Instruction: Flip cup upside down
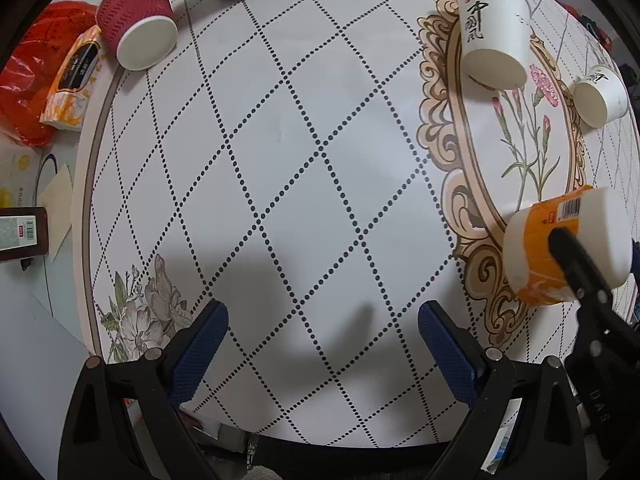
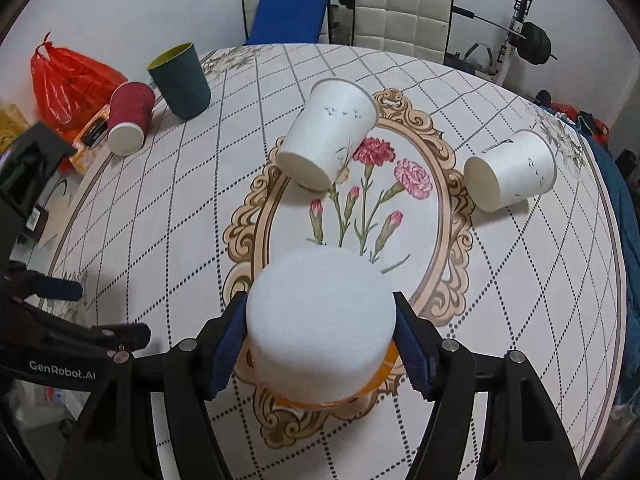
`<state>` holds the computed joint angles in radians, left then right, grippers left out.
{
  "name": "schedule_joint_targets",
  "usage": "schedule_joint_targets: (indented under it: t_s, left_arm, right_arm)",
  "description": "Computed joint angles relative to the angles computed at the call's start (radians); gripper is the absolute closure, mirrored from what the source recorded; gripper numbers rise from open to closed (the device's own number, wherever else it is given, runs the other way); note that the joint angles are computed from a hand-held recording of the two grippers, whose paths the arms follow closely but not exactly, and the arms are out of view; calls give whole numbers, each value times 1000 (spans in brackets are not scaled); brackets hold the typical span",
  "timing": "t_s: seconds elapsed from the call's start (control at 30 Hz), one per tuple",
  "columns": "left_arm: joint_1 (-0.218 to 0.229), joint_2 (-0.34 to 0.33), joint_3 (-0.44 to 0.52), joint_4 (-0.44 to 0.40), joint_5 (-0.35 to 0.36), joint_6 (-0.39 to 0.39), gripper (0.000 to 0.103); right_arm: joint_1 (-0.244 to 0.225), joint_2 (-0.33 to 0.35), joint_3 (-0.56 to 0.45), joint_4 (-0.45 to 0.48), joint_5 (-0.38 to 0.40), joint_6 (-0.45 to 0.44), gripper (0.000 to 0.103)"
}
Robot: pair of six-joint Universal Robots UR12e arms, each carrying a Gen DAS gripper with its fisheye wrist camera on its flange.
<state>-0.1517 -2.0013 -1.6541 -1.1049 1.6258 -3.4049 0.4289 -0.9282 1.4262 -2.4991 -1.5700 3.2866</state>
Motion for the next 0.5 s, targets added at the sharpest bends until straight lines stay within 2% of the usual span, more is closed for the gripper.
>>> schedule_joint_targets:
  t_s: [0.13,0.2,0.33,0.37,0.5]
  left_arm:
    - [-18,16,-15,27,39,3,6]
    - [-28,30,-28,52,66,2,6]
    - [-39,60,-46,79,95,7,5]
    - [-45,68,-49,85,99,7,5]
    - [-50,119,-76,109,99,44,5]
  right_arm:
    - [-2,-5,-3,46,27,7,31]
    - [-2,-13,2,57,32,12,23]
    - [-5,-47,21,91,49,60,13]
    - [-6,-61,28,112,46,86,10]
    - [1,-121,64,178,-24,177,9]
